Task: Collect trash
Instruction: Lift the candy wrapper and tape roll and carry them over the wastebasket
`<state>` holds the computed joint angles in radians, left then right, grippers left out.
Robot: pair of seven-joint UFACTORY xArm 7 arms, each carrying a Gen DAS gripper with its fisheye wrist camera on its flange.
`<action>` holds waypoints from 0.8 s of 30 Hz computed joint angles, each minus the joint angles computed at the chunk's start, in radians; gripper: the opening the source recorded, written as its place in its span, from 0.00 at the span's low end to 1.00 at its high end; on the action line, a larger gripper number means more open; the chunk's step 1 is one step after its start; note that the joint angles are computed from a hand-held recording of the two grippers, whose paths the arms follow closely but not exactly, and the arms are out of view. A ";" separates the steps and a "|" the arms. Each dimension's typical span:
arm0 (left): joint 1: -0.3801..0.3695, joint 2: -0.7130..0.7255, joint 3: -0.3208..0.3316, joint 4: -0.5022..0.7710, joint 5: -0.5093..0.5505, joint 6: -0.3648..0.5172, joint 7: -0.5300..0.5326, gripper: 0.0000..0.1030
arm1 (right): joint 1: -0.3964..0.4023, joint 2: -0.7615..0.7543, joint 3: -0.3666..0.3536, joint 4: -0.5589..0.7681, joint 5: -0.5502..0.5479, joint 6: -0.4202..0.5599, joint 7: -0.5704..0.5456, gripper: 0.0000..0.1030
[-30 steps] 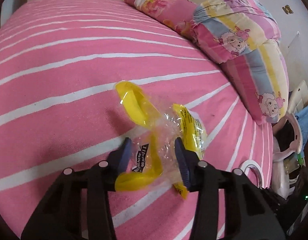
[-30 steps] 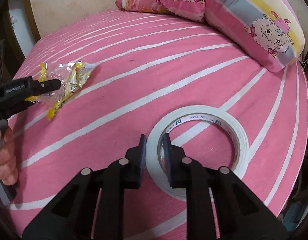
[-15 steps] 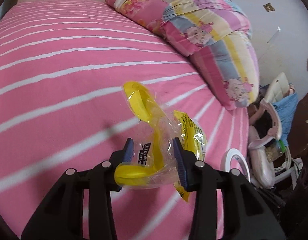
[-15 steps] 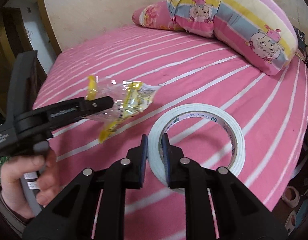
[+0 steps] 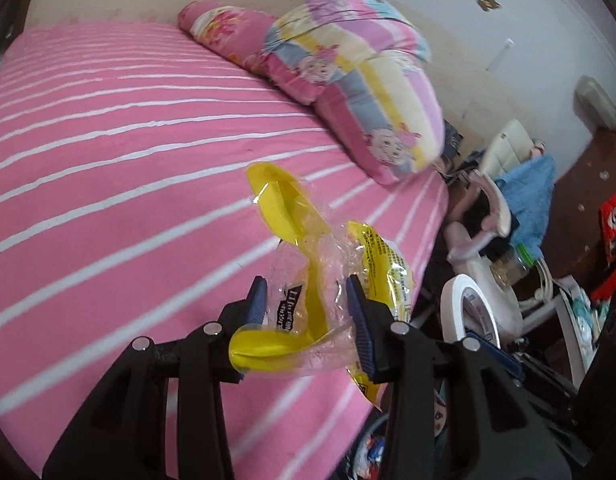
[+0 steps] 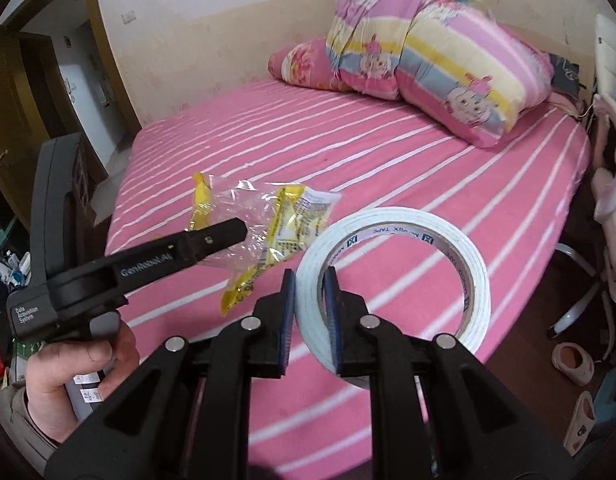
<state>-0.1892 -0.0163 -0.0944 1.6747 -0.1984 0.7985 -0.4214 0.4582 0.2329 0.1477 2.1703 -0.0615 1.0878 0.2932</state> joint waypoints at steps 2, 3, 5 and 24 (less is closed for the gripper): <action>-0.014 -0.039 -0.014 -0.013 0.018 0.017 -0.029 0.38 | -0.007 -0.077 0.001 -0.081 0.006 -0.017 0.006 0.15; -0.022 -0.054 -0.022 -0.018 0.028 0.025 -0.041 0.38 | -0.013 -0.122 0.003 -0.125 0.008 -0.026 0.010 0.15; -0.038 -0.075 -0.037 -0.015 0.049 0.045 -0.060 0.38 | -0.030 -0.202 0.010 -0.202 0.016 -0.041 0.019 0.15; -0.219 -0.008 -0.154 0.156 0.241 0.196 -0.198 0.38 | -0.217 -0.688 -0.025 -0.693 0.149 -0.075 0.012 0.15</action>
